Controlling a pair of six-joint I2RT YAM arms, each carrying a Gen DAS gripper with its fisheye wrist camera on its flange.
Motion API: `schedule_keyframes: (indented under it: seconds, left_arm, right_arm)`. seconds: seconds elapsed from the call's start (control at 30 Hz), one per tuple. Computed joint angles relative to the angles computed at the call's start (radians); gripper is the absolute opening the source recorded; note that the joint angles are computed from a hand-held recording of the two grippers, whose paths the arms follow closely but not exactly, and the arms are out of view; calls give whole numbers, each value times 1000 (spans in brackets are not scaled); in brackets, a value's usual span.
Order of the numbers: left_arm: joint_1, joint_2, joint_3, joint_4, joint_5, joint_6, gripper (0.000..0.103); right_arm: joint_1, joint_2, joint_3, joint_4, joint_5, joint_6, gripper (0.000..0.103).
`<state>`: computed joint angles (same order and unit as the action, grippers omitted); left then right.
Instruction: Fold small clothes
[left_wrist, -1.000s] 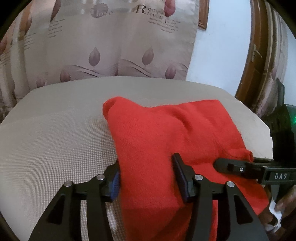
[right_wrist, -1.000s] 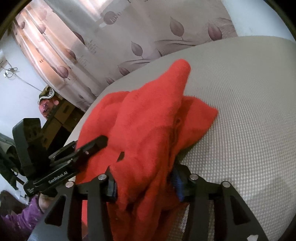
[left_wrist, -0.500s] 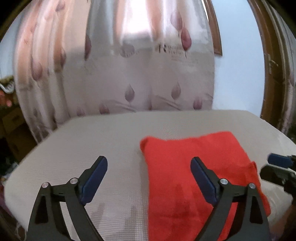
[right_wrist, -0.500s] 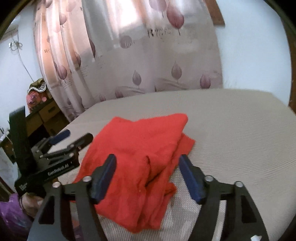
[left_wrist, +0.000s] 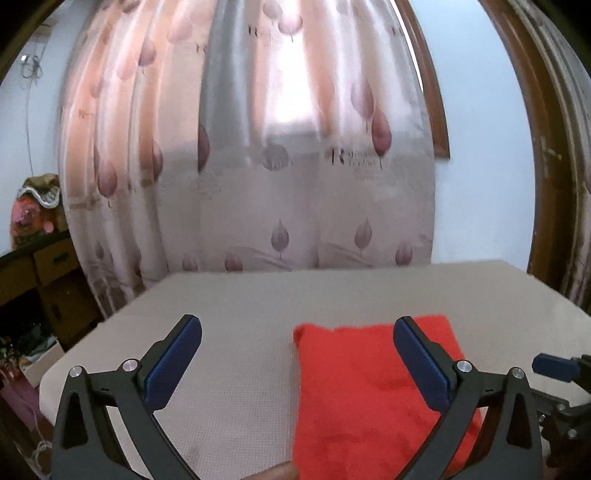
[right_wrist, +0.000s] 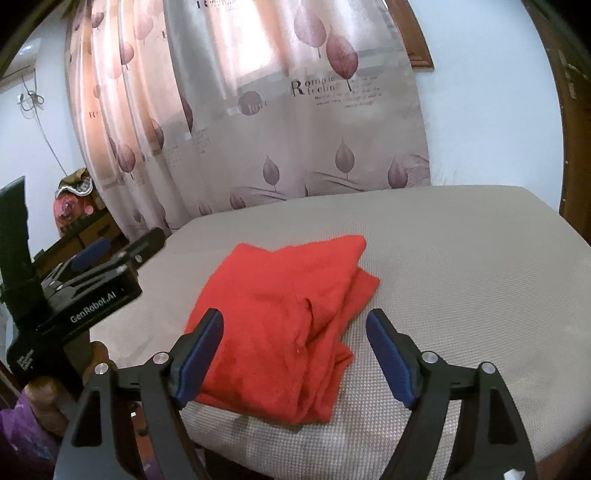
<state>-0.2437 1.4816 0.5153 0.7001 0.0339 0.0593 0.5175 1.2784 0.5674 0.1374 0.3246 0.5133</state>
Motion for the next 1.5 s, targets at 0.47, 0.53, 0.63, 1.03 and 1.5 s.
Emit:
schedule_keyframes:
  seconds: [0.47, 0.53, 0.63, 1.03, 1.5]
  left_arm:
    - [9, -69, 52, -215, 71, -14, 103]
    - [9, -64, 55, -223, 79, -11, 103]
    - [13, -56, 63, -241, 89, -14, 103]
    - [23, -7, 92, -274, 99, -16, 103]
    - [43, 98, 161, -329, 137, -27, 103]
  right_arm:
    - [49, -28, 8, -53, 49, 11, 82]
    - [53, -22, 13, -59, 53, 9, 82]
    - [54, -10, 20, -59, 51, 5, 83]
    - [54, 18, 36, -72, 46, 12, 84]
    - [45, 48, 36, -62, 23, 15, 86]
